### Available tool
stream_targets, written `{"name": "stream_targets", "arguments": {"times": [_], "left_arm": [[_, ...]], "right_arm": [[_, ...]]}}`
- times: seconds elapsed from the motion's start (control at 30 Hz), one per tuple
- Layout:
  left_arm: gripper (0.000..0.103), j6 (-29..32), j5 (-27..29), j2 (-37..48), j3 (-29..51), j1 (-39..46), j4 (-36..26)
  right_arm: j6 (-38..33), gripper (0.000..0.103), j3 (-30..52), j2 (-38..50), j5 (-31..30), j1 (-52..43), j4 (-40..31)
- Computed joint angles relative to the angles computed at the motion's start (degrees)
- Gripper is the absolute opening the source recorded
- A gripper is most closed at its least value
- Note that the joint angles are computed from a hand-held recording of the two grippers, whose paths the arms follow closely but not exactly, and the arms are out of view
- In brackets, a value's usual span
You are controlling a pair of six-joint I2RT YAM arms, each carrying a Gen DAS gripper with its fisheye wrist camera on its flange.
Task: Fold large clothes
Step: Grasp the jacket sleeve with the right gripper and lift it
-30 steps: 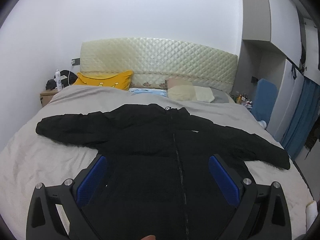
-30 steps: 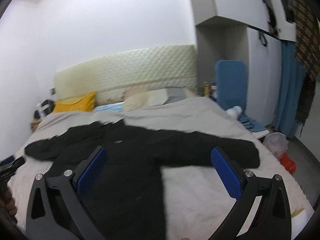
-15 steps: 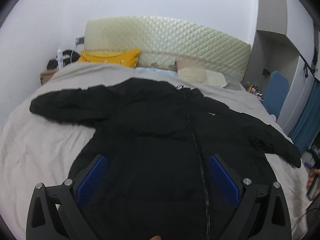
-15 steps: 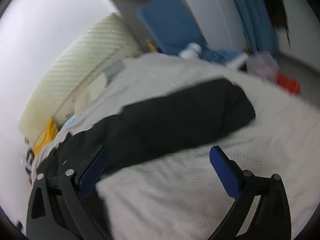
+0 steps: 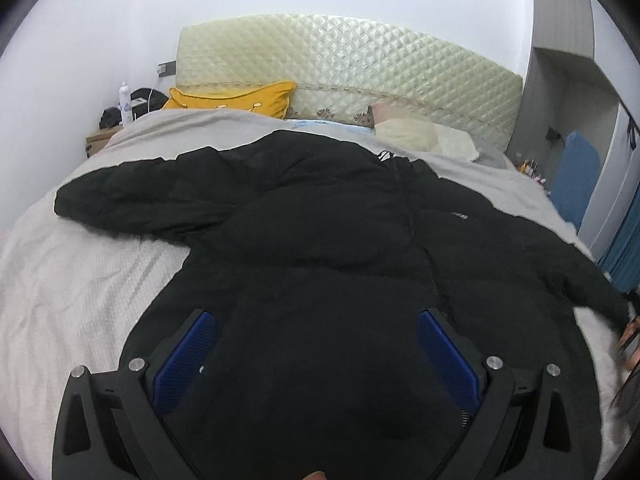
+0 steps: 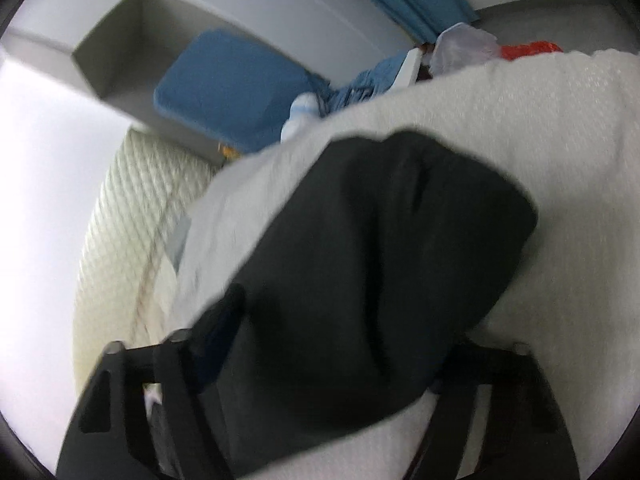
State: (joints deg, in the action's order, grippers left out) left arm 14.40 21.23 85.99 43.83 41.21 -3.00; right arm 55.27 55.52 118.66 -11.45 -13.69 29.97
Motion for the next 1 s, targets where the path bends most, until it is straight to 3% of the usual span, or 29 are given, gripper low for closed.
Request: {"name": "stream_targets", "arguments": {"times": [0.17,0.27,0.4,0.5,0.73,1.0], "left_arm": [[0.103,0.99,-0.05,0.22,-0.44,-0.65,0.97],[0.103,2.65,-1.06,-2.27,-2.44,-0.61,3.10],[0.103,3.46,1.11,-4.11,-2.43,1.40,1.58],[0.103,4.47,3.45,-4.24,-1.28,3.85,-0.63],[0.103,7.00,6.03,-5.38,-0.48,6.76,-2.44],[0.103,8.42,9.27,-2.59,2.31,10.46,-4.14]], "right_arm": [[-2.95,0.016,5.76,0.16,-0.02,-2.85,-7.73],[-8.53,0.007,7.03,-4.14,2.06,-2.44,-13.17],[-12.44,0.005,4.82,-12.41,2.28,-4.05,-16.38],[-15.07,0.005,8.46,-17.59,4.16,-2.84,-23.09],[-25.66,0.005,30.38,-21.18,15.41,11.42,-41.80],[-32.03,0.005,51.97,-15.38,25.05,34.14,-48.75]]}}
